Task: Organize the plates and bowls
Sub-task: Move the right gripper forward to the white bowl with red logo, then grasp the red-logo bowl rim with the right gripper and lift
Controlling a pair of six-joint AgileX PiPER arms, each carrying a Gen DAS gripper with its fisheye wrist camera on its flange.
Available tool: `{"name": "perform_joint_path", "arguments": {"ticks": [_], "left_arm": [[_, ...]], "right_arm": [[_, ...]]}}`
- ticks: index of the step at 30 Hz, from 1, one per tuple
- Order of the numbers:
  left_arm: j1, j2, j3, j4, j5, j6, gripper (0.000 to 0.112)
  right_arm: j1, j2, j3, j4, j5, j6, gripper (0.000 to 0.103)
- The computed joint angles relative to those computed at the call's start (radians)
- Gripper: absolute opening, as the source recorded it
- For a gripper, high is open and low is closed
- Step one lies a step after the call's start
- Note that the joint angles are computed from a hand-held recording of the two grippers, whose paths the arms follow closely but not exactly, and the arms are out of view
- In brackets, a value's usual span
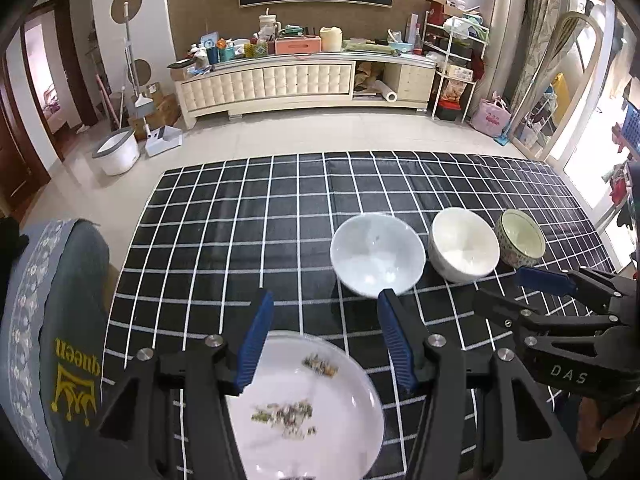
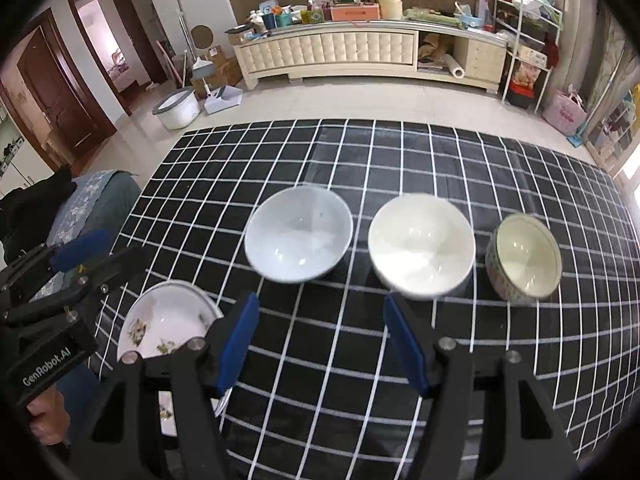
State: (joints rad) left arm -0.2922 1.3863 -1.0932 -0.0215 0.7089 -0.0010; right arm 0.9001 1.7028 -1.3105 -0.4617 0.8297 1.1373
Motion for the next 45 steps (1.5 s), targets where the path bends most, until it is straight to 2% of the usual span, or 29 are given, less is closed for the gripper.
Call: {"name": "perform_joint_path", "arguments": {"ticks": [2,5,12,16,20,24,26,29,30,32,33,35,40,45], "left_arm": [[0.004,0.053,-0.046,-0.012,-0.003,0.011,0.052],[-0.001,0.125,-0.093,-0.001,-0.006,0.004,0.056],[0.012,0.273,-0.183,-0.028,-0.014,0.041,0.056],[0.033,0.349,-0.235,-0.039,-0.006,0.054,0.056],[0.044,0.398,-0.247,-0.042,-0.026,0.061,0.056],[0.041,0.452,-0.275,-0.036,-0.033,0.072,0.056],[0.034,0.471,-0.282,-0.024,-0.041,0.068,0.056],[0.025,0.505,-0.304,-0.003,-0.043,0.055,0.054],[0.026,0.519,-0.316,-0.009,-0.033,0.059,0.049],[0.027,0.541,-0.336,-0.010,-0.017,0.057,0.040],[0.027,0.552,-0.345,-0.006,-0.009,0.051,0.034],[0.033,0.557,-0.348,-0.024,-0.012,0.065,0.033],[0.035,0.564,-0.361,-0.036,-0.003,0.087,0.032],[0.062,0.549,-0.337,-0.151,-0.002,0.207,0.028]], "right_arm": [[-0.027,0.015,-0.014,0.011,-0.018,-0.032,0.077],[-0.065,0.047,-0.030,0.028,-0.044,-0.073,0.080],[-0.119,0.144,-0.101,0.065,-0.068,-0.173,0.080],[-0.112,0.191,-0.123,-0.025,-0.071,-0.157,0.080],[-0.139,0.229,-0.133,-0.009,-0.119,-0.218,0.080],[-0.147,0.265,-0.164,-0.049,-0.125,-0.250,0.079],[-0.169,0.283,-0.181,0.010,-0.143,-0.327,0.071],[-0.197,0.309,-0.211,0.046,-0.140,-0.371,0.068],[-0.205,0.320,-0.223,0.063,-0.137,-0.393,0.068],[-0.214,0.331,-0.233,0.109,-0.143,-0.449,0.058],[-0.218,0.341,-0.243,0.135,-0.142,-0.482,0.057],[-0.218,0.364,-0.267,0.150,-0.125,-0.508,0.051],[-0.230,0.381,-0.267,0.213,-0.122,-0.535,0.047],[-0.214,0.365,-0.226,0.197,-0.138,-0.506,0.042]]}}
